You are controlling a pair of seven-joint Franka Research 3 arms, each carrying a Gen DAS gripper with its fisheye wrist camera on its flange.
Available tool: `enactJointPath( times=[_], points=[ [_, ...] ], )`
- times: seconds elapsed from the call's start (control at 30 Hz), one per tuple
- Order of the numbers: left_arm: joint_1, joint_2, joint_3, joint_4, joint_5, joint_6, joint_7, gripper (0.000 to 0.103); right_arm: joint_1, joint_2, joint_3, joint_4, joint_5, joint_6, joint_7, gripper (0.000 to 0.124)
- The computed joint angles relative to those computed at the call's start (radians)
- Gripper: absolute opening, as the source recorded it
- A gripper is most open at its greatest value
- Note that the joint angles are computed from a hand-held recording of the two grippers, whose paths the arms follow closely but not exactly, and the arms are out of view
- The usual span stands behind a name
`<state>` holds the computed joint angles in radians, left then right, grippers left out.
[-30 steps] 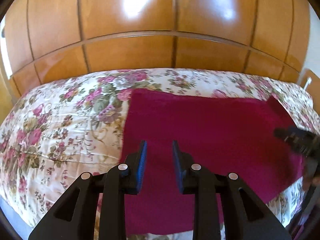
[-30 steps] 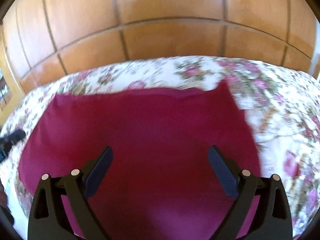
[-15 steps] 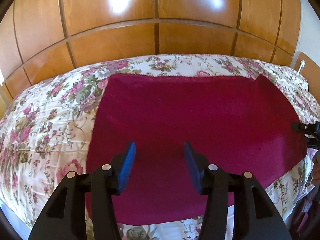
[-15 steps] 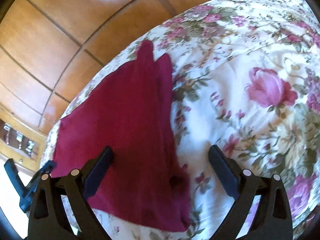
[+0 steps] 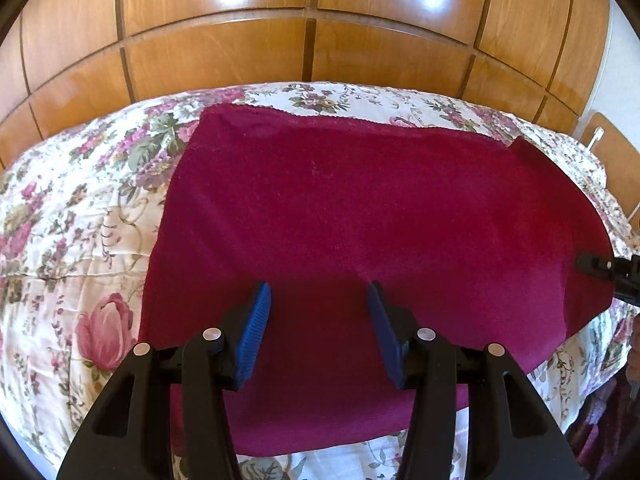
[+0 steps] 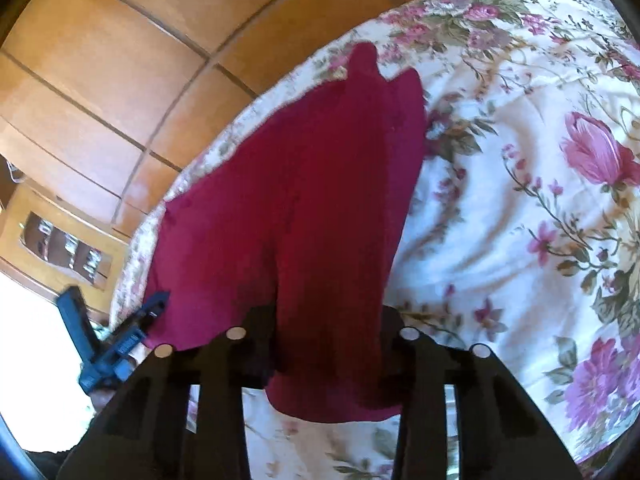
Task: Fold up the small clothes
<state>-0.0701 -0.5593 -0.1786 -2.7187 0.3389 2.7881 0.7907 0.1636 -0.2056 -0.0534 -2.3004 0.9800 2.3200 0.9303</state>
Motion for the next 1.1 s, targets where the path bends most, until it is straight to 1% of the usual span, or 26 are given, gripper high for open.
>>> enactJointPath(
  times=[0.2, 0.33, 0.47, 0.53, 0.57, 0.6, 0.63, 0.7, 0.73, 0.83, 0.9, 0.93, 0.97, 1.0, 1.03, 1.07, 1.1],
  points=[
    [-0.072, -0.005, 0.096, -0.029, -0.098, 0.053, 0.089, 0.049, 0.053, -0.066, 0.039, 0.015, -0.015, 0.068, -0.031, 0.028],
    [-0.108, -0.014, 0.139, -0.051, -0.173, 0.092, 0.144, 0.049, 0.119, -0.092, 0.067, 0.045, -0.026, 0.094, -0.074, 0.027],
    [-0.144, -0.026, 0.18, -0.071, -0.241, 0.123, 0.202, 0.049, 0.194, -0.069, 0.104, 0.085, -0.031, 0.119, -0.098, 0.027],
    [-0.171, -0.045, 0.214, -0.083, -0.28, 0.13, 0.239, 0.049, 0.224, -0.041, 0.126, 0.11, -0.049, 0.128, -0.092, 0.026],
    [-0.201, -0.072, 0.251, -0.099, -0.315, 0.139, 0.263, 0.049, 0.239, -0.02, 0.138, 0.126, -0.06, 0.132, -0.086, 0.026],
    [-0.213, -0.094, 0.269, -0.11, -0.338, 0.14, 0.279, 0.049, 0.248, -0.008, 0.143, 0.134, -0.068, 0.134, -0.083, 0.026],
    [-0.23, -0.134, 0.301, -0.131, -0.369, 0.144, 0.295, 0.049, 0.259, 0.011, 0.155, 0.145, -0.084, 0.139, -0.075, 0.026],
    [-0.223, -0.192, 0.319, -0.162, -0.402, 0.141, 0.31, 0.049, 0.276, 0.033, 0.171, 0.153, -0.119, 0.142, -0.057, 0.026],
    [-0.21, -0.238, 0.328, -0.185, -0.415, 0.132, 0.312, 0.049, 0.282, 0.046, 0.178, 0.157, -0.139, 0.147, -0.047, 0.026],
    [-0.188, -0.329, 0.363, -0.224, -0.45, 0.102, 0.331, 0.049, 0.303, 0.088, 0.212, 0.167, -0.251, 0.177, 0.01, 0.026],
    [-0.185, -0.382, 0.41, -0.244, -0.485, 0.081, 0.353, 0.049, 0.32, 0.11, 0.232, 0.164, -0.329, 0.211, 0.045, 0.027],
    [-0.188, -0.399, 0.432, -0.25, -0.504, 0.079, 0.365, 0.049, 0.327, 0.109, 0.235, 0.156, -0.354, 0.219, 0.048, 0.027],
    [-0.192, -0.417, 0.458, -0.255, -0.525, 0.079, 0.378, 0.049, 0.335, 0.106, 0.243, 0.141, -0.387, 0.245, 0.052, 0.027],
    [-0.194, -0.426, 0.472, -0.256, -0.543, 0.08, 0.389, 0.05, 0.343, 0.1, 0.249, 0.124, -0.421, 0.271, 0.056, 0.03],
    [-0.202, -0.428, 0.49, -0.253, -0.561, 0.085, 0.403, 0.054, 0.354, 0.091, 0.25, 0.104, -0.425, 0.294, 0.037, 0.038],
    [-0.225, -0.428, 0.523, -0.246, -0.586, 0.101, 0.421, 0.06, 0.366, 0.086, 0.244, 0.095, -0.397, 0.303, 0.003, 0.042],
    [-0.243, -0.43, 0.546, -0.241, -0.607, 0.114, 0.437, 0.062, 0.378, 0.075, 0.233, 0.089, -0.35, 0.297, -0.045, 0.05]
  ],
)
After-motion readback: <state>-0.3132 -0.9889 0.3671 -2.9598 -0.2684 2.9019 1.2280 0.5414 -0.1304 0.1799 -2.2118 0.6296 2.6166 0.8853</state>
